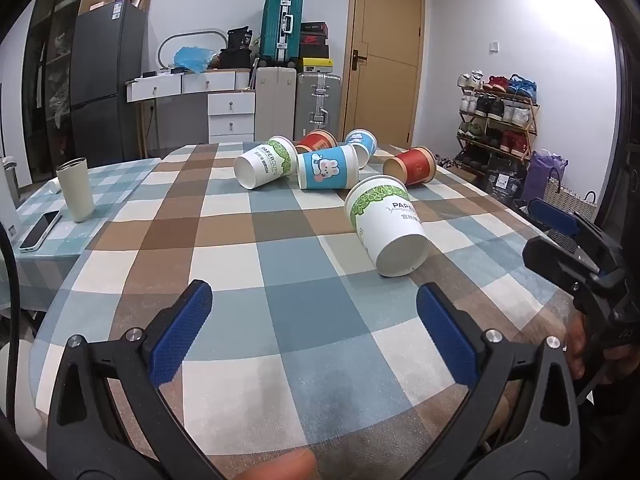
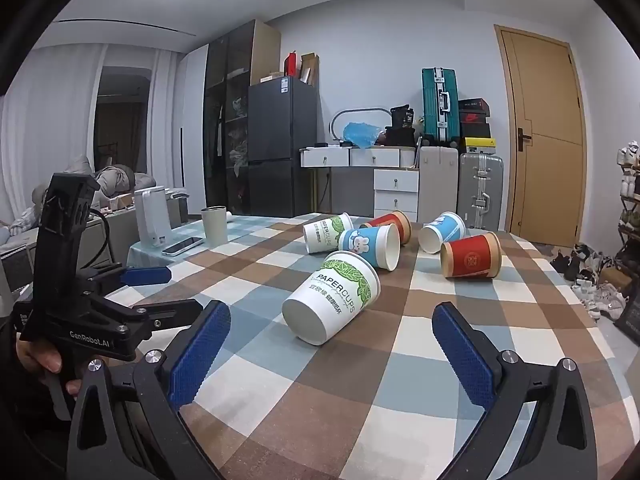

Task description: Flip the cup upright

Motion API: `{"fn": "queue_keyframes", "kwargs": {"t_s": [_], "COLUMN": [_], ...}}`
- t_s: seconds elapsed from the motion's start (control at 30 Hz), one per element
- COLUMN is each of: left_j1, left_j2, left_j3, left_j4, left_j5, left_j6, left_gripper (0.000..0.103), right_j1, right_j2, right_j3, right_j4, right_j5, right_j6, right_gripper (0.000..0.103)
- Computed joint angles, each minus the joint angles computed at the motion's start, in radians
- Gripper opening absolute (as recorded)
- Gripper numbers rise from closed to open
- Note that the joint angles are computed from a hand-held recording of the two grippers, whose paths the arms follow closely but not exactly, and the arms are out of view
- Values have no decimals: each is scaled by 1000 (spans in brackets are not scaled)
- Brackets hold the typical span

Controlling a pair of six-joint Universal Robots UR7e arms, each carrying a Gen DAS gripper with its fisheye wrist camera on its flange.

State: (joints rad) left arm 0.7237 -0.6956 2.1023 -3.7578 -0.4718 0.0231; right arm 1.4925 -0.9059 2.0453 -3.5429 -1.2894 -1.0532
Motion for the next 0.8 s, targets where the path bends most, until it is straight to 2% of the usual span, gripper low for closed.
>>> {"fn": "queue_keyframes", "kwargs": {"t_s": [0.37, 0.8], "left_j1": [-1, -5], "left_j2": [-1, -4], "left_j3": [-6, 1], "left_j4": [-1, -8], "left_j5": [-3, 7], "left_j6": [11, 11], "left_gripper": [102, 102], "right_j1": [-24, -36], "right_j2": [5, 6], "right_j3": [10, 13], "right_j4": [-33, -72], "right_j5": [63, 81], "right_j6": [12, 30], "right_gripper": [103, 103]}}
